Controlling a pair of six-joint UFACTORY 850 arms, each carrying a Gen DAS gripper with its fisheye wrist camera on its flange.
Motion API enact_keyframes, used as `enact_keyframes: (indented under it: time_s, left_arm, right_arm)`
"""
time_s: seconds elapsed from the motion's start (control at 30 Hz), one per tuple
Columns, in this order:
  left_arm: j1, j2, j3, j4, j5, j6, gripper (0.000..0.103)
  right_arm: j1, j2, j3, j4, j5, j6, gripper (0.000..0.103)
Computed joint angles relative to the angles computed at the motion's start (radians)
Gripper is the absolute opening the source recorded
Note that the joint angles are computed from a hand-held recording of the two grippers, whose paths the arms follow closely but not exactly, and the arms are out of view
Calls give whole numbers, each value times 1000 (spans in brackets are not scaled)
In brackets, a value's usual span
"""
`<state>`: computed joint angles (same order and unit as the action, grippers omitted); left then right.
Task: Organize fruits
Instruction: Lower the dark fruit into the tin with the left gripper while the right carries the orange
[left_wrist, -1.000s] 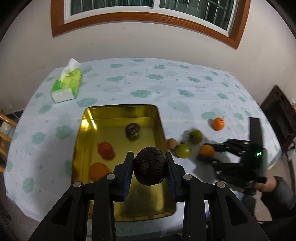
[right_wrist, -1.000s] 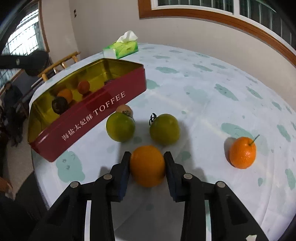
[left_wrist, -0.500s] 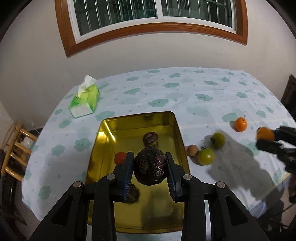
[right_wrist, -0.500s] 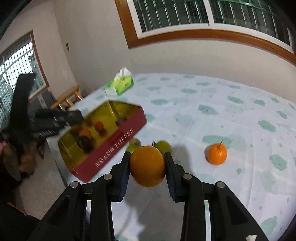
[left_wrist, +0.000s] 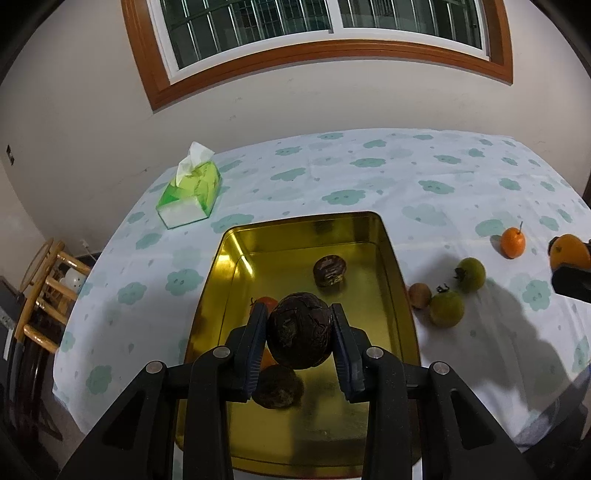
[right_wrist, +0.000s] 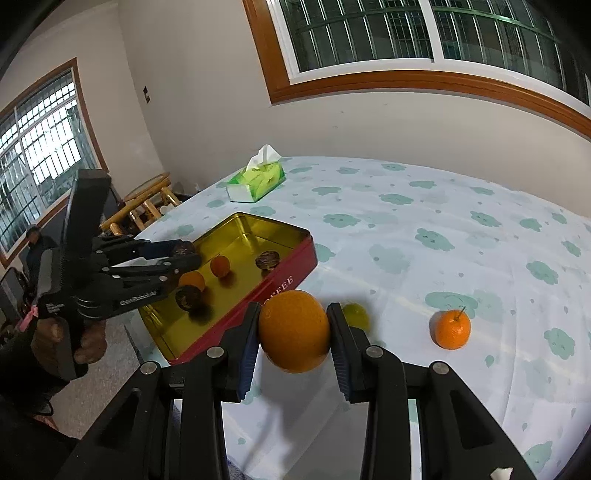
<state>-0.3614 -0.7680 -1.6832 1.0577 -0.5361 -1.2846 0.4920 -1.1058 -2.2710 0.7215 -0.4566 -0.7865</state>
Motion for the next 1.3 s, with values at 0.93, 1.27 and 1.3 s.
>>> enact_keyframes:
  time_s: [0.93,1.27,1.3]
  left_arm:
    - [16,-19,4,27,-11,-44,36]
    - [18,-11,16,58,-28,-85,41]
    - [18,-8,21,67,-28,-96,43]
  right_arm:
    - [35,-73,-132,-108,-59,105,33]
    - [46,-144,-263,-156,-113,147,33]
    - [48,-164,-299,-168,-127,160,33]
